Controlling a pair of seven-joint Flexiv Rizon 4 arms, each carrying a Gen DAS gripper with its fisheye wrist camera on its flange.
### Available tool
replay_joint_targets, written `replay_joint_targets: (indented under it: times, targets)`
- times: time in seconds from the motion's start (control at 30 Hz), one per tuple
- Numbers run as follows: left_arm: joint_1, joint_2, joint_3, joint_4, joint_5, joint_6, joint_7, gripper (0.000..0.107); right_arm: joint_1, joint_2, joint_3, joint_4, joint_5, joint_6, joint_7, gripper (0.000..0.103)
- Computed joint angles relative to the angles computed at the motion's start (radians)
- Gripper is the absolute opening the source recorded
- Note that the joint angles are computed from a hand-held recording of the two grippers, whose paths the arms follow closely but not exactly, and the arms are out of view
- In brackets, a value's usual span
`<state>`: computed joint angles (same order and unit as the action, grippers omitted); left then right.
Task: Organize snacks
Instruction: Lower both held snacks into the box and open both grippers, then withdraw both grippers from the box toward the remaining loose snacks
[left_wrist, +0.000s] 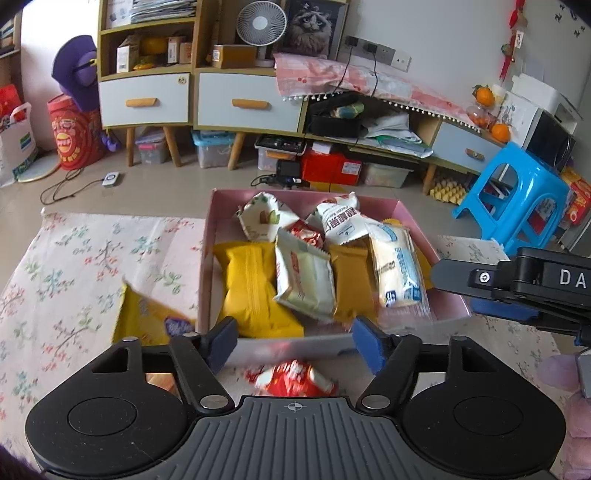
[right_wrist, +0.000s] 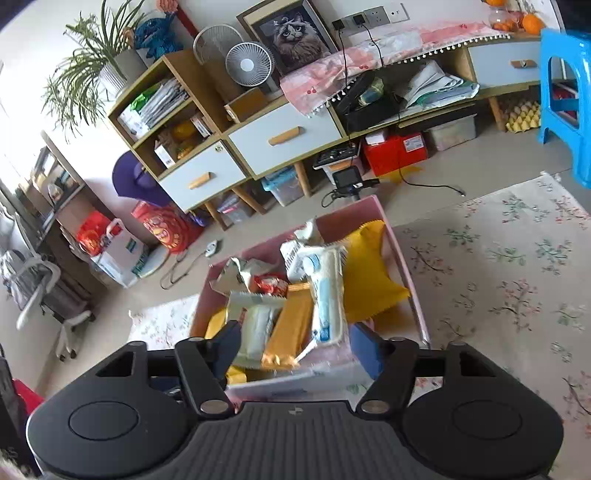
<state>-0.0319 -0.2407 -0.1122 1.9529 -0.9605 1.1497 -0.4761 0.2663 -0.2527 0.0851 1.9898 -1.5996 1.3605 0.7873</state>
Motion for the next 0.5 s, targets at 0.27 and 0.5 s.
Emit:
replay_joint_targets:
  times: [0.27, 0.5]
  targets:
    - [0.015, 0.055, 0.028, 0.041, -0.062, -0.035, 0.058, 0.084, 0.068, 0.047, 0.027, 0.039, 0.174, -0.117, -0.146, 0.08]
    - [0.03, 0.079, 0.063, 0.069, -0.093, -0.07, 0.101, 0.091, 0.126, 0.068, 0.044, 0.054, 0.263, -0.207, -0.252, 0.088]
